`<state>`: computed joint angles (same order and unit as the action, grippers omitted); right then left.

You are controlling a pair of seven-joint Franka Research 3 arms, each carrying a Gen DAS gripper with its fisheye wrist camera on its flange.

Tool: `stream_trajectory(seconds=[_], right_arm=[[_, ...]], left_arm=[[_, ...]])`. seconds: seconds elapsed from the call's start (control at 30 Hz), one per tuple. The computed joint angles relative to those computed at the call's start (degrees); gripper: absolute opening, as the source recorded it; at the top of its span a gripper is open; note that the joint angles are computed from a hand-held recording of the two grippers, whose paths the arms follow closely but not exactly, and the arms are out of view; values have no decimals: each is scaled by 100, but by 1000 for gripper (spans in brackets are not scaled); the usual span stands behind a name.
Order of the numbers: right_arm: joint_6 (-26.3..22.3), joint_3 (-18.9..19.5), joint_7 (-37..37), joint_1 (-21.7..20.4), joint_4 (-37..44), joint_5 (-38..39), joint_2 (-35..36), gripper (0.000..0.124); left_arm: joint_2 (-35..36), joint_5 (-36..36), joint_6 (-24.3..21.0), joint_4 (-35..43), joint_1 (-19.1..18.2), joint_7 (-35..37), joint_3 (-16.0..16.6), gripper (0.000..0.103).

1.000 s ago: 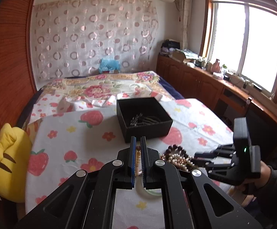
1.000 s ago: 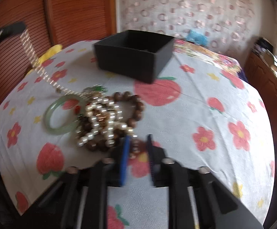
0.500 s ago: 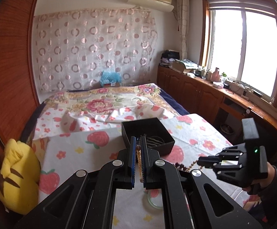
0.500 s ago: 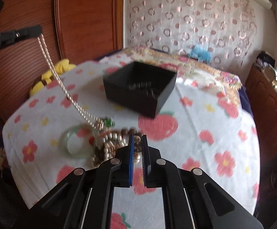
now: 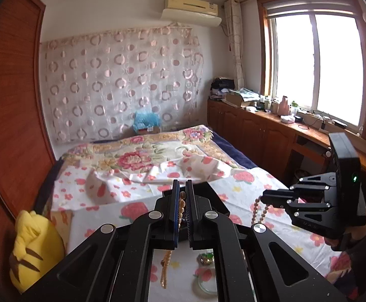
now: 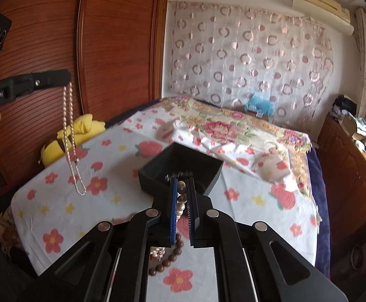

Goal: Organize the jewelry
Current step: 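Lift the pearl necklace with both grippers and carry it over the black box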

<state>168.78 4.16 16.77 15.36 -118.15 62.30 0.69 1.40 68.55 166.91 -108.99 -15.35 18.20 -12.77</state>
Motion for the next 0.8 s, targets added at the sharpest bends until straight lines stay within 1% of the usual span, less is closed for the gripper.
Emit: stream_trajectory(seconds=[0.23, 0.33, 0.47, 0.6, 0.8], right_arm=[[-149, -11, 114, -80, 477, -43, 140, 8], [-170, 5, 198, -128, 697, -121, 233, 8], [-148, 46, 307, -187, 944, -238, 355, 8], [-115, 82, 567, -254, 1229, -486, 521, 8], [-131, 136, 991, -372, 1680, -871, 815, 8]], left_arm=[[192, -148, -107, 281, -52, 258, 46, 4], [171, -78, -109, 257, -85, 199, 80, 4], [260, -120, -136, 380, -94, 295, 100, 4], [505, -327, -253, 719, -130, 621, 157, 4], [868, -869, -365, 1252, -230, 1160, 282, 4]])
